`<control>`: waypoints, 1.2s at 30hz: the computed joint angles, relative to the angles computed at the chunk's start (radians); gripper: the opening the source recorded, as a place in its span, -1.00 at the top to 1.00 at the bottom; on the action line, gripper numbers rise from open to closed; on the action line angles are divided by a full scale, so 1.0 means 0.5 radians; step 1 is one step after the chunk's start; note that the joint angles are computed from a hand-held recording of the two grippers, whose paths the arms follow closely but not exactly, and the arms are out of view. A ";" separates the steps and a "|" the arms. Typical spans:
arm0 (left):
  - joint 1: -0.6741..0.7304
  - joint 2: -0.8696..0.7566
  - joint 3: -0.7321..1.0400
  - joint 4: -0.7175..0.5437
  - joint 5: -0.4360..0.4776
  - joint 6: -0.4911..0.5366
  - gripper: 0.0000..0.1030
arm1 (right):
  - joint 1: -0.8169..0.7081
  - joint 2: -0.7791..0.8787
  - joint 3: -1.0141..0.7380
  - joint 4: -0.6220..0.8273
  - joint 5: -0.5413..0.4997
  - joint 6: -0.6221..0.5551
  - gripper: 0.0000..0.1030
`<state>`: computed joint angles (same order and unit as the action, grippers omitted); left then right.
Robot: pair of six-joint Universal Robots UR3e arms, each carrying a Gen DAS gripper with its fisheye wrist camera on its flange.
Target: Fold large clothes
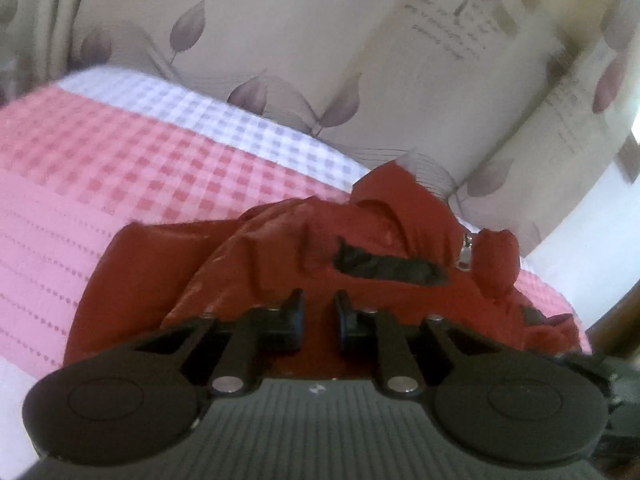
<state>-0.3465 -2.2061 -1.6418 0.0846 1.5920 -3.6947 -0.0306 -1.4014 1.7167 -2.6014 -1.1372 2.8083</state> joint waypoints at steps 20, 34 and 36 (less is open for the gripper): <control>-0.330 -0.133 0.462 -0.377 0.286 0.055 0.52 | -0.909 -0.409 0.410 0.064 0.242 -0.052 -0.06; -0.211 -0.013 0.030 0.065 0.137 -0.010 0.49 | -1.097 -0.431 0.688 -0.044 0.484 0.008 -0.10; -0.214 0.143 -0.203 0.287 0.223 -0.017 -0.08 | -1.361 -0.745 0.873 -0.038 0.818 0.012 -0.17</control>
